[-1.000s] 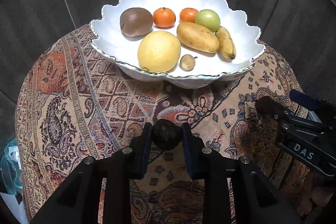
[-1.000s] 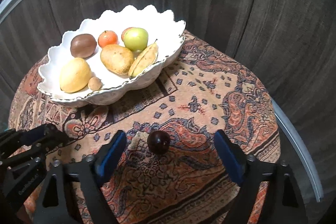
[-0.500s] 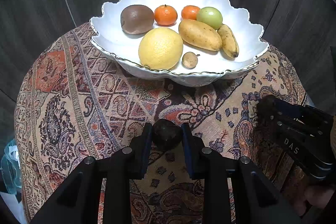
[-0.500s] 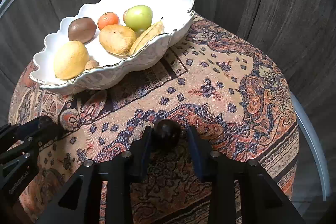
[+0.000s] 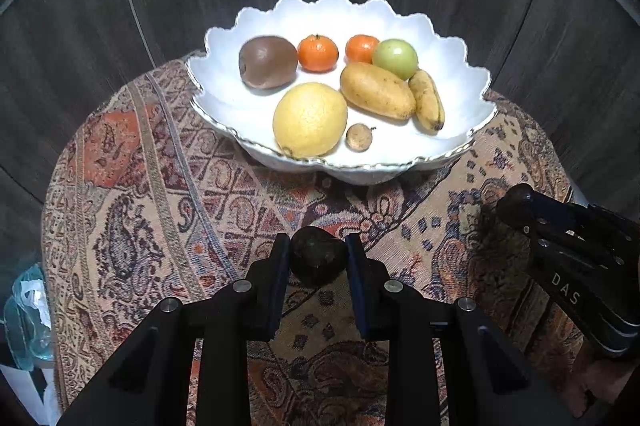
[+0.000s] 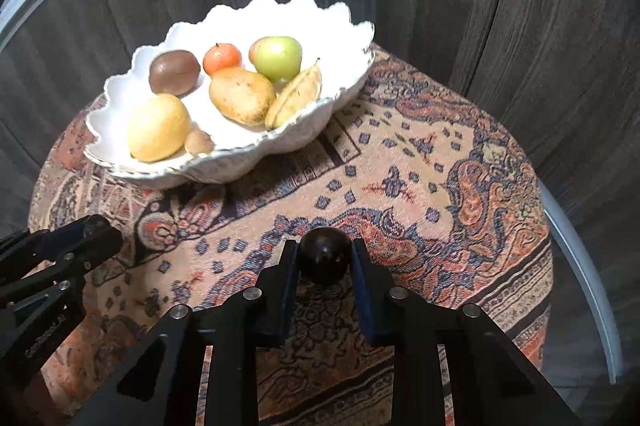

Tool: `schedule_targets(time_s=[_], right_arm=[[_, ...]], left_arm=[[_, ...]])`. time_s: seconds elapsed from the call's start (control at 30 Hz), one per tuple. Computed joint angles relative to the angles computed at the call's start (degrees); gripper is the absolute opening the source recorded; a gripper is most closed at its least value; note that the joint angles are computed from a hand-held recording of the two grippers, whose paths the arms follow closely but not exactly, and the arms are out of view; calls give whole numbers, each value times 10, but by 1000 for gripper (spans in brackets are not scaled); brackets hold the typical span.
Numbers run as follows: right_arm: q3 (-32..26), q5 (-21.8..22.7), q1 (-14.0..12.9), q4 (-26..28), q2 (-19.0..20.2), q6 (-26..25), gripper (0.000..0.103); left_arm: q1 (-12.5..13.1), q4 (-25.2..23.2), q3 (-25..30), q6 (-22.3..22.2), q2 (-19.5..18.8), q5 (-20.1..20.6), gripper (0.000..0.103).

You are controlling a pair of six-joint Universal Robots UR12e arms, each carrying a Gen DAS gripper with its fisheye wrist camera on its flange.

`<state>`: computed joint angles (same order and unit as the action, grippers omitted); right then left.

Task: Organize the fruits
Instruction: 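Lift both dark plums and carry them over the white bowl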

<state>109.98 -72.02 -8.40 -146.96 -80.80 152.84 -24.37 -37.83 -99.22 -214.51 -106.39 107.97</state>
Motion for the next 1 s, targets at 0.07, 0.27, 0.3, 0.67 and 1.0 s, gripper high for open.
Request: schedule_targets(time_s=[0.07,0.27,0.3,0.67,1.0], right_arm=[[1,5,-1,-2,-6,1,27],[-3,19,0,-12,-19,1,27],[-4,21,0,-14,-21,2,27],[-30,41,7,-26,-21,7,27],[-67,56,17,-29,5,21,27]], left_arm=[[-1,2,0,1,4,4,28],[-3,8,3,7,13,13,28],[-2,9,4,8,15,14,28],[5,26,25,36,15,31,28],[21,46,49,70,1,24,28]])
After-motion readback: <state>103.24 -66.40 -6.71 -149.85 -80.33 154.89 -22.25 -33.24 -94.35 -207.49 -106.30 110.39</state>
